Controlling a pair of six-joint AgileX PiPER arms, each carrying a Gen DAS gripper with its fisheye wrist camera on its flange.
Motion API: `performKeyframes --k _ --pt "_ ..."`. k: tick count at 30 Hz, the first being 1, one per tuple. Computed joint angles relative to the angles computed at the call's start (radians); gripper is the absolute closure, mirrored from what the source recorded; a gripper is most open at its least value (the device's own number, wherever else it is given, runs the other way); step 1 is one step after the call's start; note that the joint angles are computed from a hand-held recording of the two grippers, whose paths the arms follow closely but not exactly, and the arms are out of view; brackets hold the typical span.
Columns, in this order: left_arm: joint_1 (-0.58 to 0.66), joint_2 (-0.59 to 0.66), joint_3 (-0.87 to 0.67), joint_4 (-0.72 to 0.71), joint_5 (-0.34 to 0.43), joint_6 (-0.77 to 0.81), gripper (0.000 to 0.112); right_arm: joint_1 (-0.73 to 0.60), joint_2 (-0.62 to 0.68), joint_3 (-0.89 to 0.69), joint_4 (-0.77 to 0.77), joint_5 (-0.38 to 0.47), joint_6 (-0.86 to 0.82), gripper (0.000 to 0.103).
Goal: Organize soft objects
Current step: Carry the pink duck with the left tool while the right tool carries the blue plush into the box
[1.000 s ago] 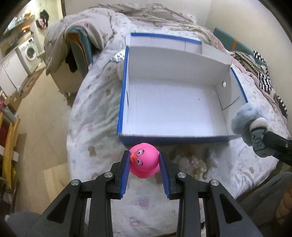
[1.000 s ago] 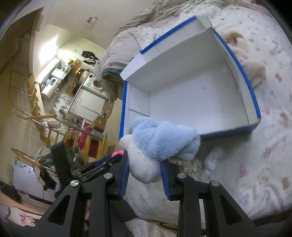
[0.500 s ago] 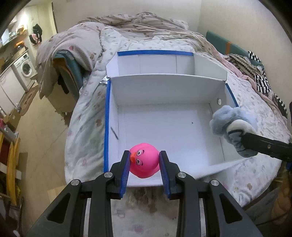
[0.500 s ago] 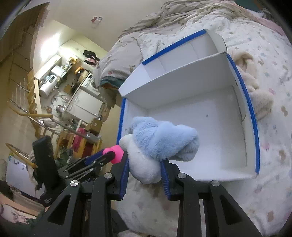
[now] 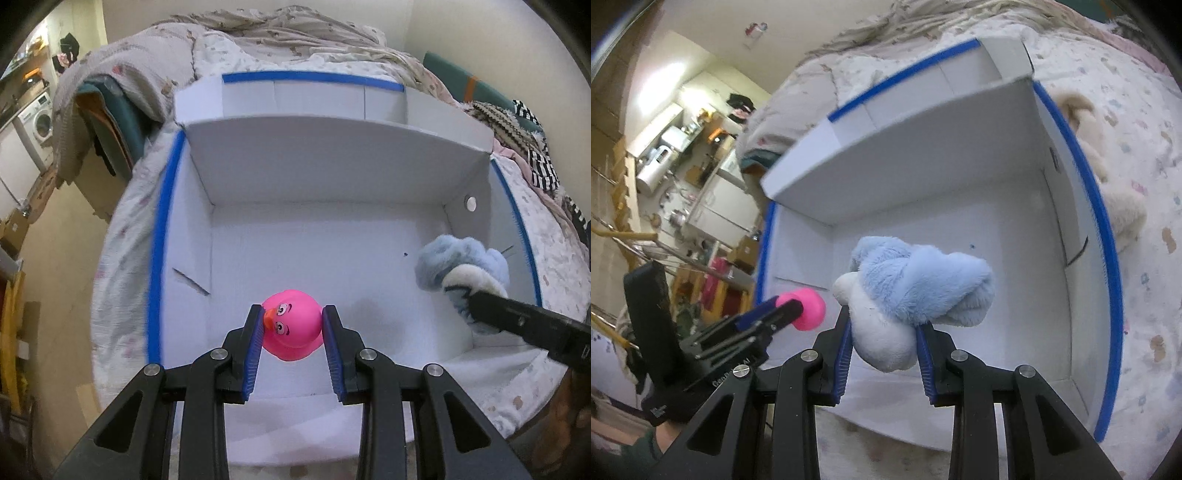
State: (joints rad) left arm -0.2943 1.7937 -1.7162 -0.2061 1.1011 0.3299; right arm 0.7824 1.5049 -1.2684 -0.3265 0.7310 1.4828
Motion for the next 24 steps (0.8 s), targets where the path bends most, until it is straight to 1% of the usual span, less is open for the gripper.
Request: performKeyframes --k 2,3,5,6,9,13,17,21,24 --pt "-0.011 0.005 0.025 -0.003 -0.039 -0.002 0.084 -0.003 0.017 0.004 0.011 0.003 -0.018 0.069" --pt "-0.018 0.000 0.049 -0.001 -0.073 -0.003 0.084 -0.003 0.029 0.002 0.011 0.004 -0.028 0.069" --pt "-0.038 -0.008 0.085 0.031 -0.119 -0.009 0.084 0.006 0.052 -0.003 -0.001 0.019 -0.037 0.069" --pt "-0.042 -0.002 0.086 0.042 -0.123 -0.010 0.084 0.007 0.069 -0.014 0.005 0.034 -0.057 0.069" --pt "-0.048 0.020 0.087 0.062 -0.115 -0.025 0.084 0.005 0.120 -0.059 0.023 0.086 -0.112 0.069" --pt "-0.049 0.045 0.081 0.070 -0.114 -0.019 0.084 -0.014 0.166 -0.104 0.054 0.115 -0.199 0.069" --pt "-0.049 0.073 0.055 0.076 -0.089 -0.048 0.083 -0.045 0.193 -0.108 0.120 0.131 -0.247 0.069" --pt "-0.063 0.066 0.066 0.102 -0.100 -0.057 0.083 -0.059 0.209 -0.106 0.146 0.134 -0.269 0.068" --pt "-0.067 0.082 0.035 0.106 -0.071 -0.072 0.083 -0.062 0.230 -0.128 0.161 0.146 -0.278 0.068"
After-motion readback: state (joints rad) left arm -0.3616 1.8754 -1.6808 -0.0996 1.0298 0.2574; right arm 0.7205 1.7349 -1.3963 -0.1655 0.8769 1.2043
